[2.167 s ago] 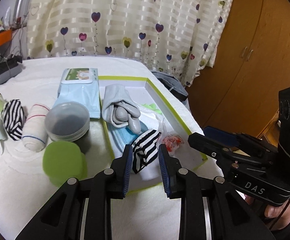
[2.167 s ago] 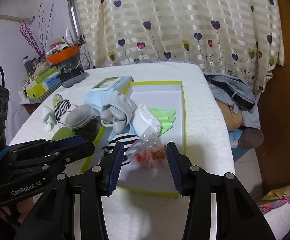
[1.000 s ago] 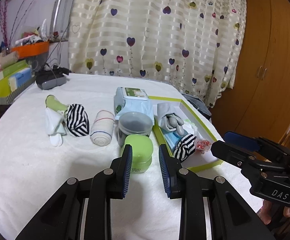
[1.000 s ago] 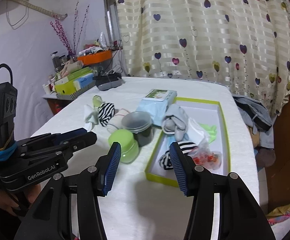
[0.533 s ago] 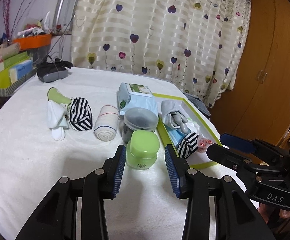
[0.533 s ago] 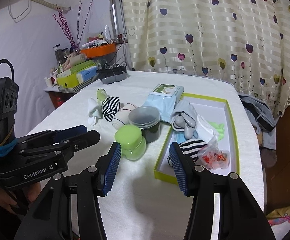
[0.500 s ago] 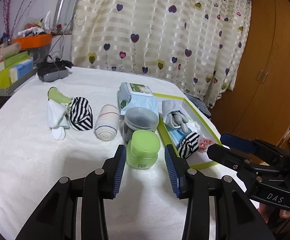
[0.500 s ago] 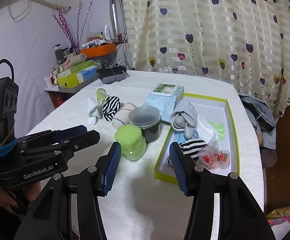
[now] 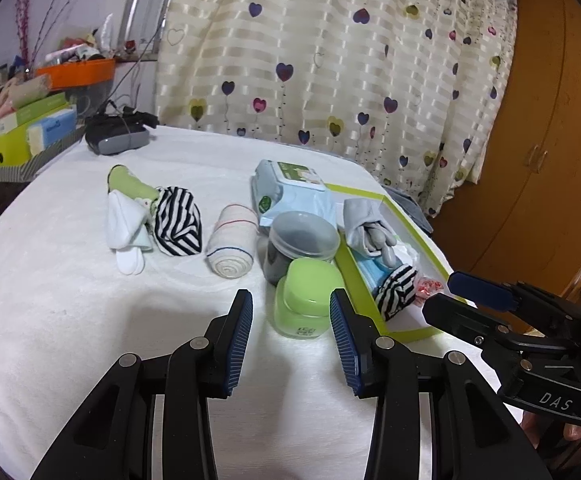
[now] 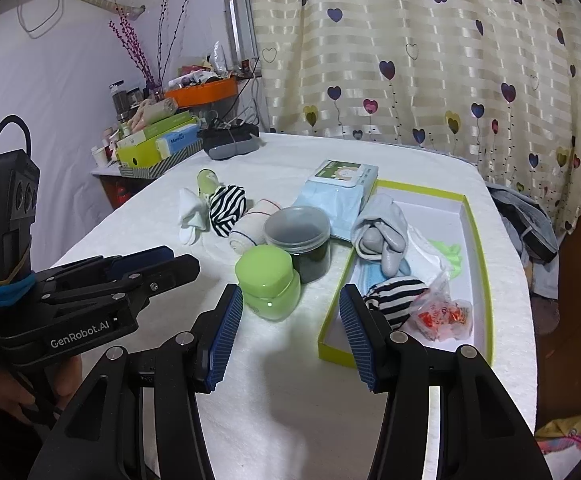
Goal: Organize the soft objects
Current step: 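Withdraw both tools from the box toward the remaining socks on the table, then grasp the white sock with the left tool while the right tool grasps the striped-and-green sock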
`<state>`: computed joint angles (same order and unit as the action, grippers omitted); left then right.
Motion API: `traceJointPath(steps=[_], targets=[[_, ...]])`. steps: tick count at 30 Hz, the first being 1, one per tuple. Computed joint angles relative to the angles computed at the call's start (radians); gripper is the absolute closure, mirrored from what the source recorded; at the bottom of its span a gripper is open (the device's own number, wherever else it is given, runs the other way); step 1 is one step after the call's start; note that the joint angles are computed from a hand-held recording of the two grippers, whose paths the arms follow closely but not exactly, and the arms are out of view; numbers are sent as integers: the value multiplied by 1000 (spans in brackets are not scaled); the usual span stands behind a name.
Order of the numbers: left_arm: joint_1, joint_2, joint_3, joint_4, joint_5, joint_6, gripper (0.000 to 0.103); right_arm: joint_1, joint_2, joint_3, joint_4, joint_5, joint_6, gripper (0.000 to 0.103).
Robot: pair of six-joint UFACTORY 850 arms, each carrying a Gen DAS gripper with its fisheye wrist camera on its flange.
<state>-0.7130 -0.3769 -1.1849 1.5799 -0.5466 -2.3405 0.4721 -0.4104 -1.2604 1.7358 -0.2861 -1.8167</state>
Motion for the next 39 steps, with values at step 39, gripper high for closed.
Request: traceJointPath(steps=[39], targets=[[170, 84, 129, -40, 10, -71, 58, 85, -181, -275, -458, -34, 423, 51]])
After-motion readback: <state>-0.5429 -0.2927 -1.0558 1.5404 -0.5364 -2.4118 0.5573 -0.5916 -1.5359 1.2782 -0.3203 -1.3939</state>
